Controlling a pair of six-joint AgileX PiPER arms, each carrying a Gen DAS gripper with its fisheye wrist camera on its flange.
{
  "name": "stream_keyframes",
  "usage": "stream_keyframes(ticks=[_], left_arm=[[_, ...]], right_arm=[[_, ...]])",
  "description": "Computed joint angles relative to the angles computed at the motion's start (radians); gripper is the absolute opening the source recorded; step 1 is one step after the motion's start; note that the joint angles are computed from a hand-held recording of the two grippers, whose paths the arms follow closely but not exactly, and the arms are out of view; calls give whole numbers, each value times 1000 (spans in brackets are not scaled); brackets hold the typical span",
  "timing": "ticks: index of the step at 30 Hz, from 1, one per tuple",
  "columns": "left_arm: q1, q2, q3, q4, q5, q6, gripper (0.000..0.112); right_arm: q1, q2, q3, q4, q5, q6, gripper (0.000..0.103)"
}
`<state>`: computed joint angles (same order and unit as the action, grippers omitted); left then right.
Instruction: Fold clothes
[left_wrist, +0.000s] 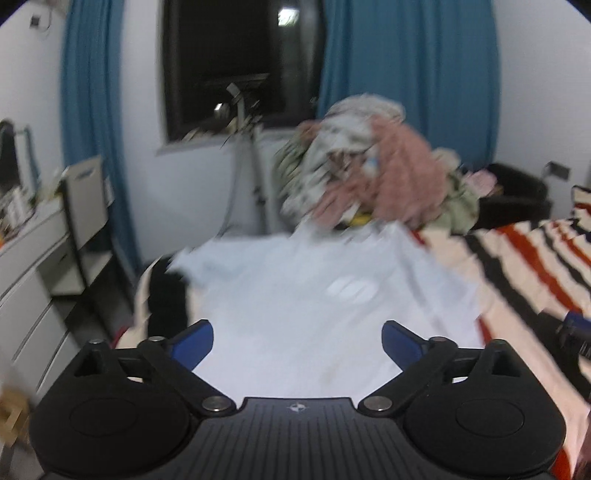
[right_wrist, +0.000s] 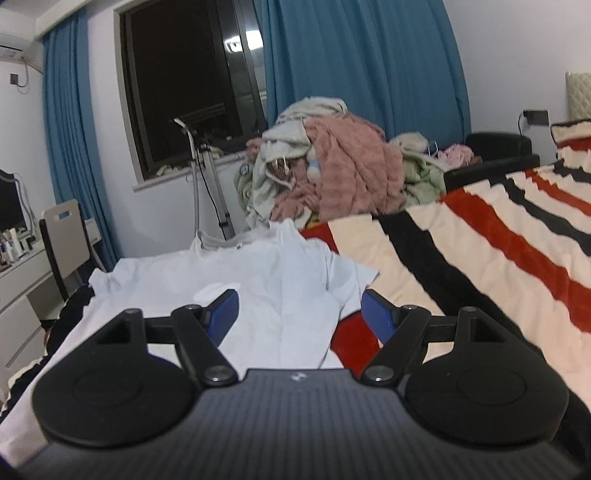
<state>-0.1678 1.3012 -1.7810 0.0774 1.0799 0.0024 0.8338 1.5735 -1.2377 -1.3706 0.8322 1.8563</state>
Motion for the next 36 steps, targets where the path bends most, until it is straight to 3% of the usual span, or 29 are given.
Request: stream_keyframes(ticks=[4, 7, 9, 13, 18, 24, 28, 32, 36], left_arm=[[-219, -15, 110, 152, -120, -216, 101], [-258, -56, 299, 180, -282, -312, 101], [-230, -63, 403, 174, -360, -327, 101], [-153, -55, 514, 163, -418, -329, 101], [-35, -54, 596, 97, -488, -275, 101], [-12, -65, 676, 149, -599, -333, 103], [-6, -25, 678, 113, -633, -355, 103], [34, 27, 671, -102, -673, -210, 103], [34, 55, 684, -99, -720, -246, 103]], right_arm=[[-8, 2, 13, -35, 1, 39, 75], [-19, -5, 17, -27, -13, 56, 75], [-18, -11, 17, -19, -17, 55, 75], [-41, -21, 32, -10, -72, 89, 75], [-207, -12, 30, 160, -304, 99, 76], [-449, 181, -141, 464, -476, -135, 72], [-573, 366, -296, 757, -563, -421, 66], [-632, 545, -464, 865, -567, -559, 59], [-668, 753, -743, 994, -487, -750, 59]])
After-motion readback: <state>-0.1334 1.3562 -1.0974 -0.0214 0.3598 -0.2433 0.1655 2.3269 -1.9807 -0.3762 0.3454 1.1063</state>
